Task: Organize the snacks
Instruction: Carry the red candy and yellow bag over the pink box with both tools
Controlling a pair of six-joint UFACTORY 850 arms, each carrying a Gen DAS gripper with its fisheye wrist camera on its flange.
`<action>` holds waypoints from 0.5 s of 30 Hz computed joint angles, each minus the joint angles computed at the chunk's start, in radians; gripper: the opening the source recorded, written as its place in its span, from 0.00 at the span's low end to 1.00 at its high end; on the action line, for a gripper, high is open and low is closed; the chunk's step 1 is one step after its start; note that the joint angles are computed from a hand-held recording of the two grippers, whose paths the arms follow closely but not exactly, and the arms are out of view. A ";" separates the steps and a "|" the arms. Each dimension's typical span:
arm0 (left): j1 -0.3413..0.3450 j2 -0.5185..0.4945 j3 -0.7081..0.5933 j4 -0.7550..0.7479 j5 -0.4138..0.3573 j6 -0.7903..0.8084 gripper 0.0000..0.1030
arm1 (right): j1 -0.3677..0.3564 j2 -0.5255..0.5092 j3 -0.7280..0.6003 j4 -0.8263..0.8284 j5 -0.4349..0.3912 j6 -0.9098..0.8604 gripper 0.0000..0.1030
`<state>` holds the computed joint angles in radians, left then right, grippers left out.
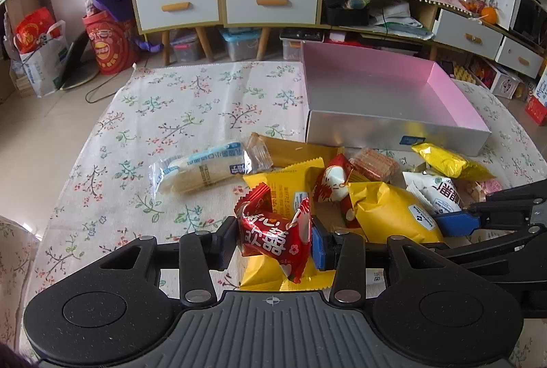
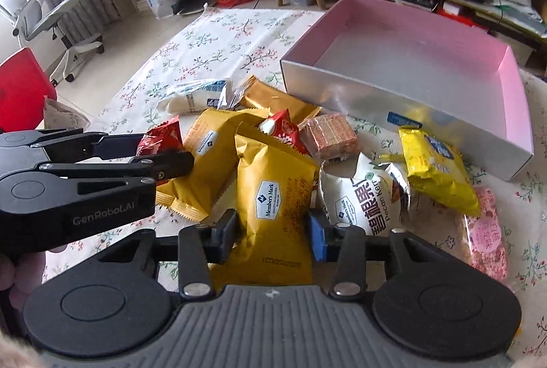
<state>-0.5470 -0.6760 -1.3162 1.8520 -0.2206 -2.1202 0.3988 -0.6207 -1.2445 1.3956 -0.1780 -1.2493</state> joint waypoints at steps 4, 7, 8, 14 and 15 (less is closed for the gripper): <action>0.001 0.006 0.003 0.025 -0.001 -0.048 0.39 | -0.007 0.016 0.011 0.079 -0.009 -0.044 0.33; 0.000 0.019 0.013 0.066 -0.008 -0.101 0.39 | -0.026 0.044 0.041 0.294 -0.048 -0.228 0.33; -0.001 0.021 0.016 0.077 -0.011 -0.117 0.39 | -0.033 0.050 0.047 0.340 -0.066 -0.258 0.33; -0.012 0.014 -0.013 0.030 -0.041 -0.076 0.39 | -0.063 0.101 0.095 0.663 -0.135 -0.511 0.33; -0.017 0.008 -0.024 0.016 -0.051 -0.052 0.39 | -0.068 0.107 0.101 0.712 -0.139 -0.552 0.33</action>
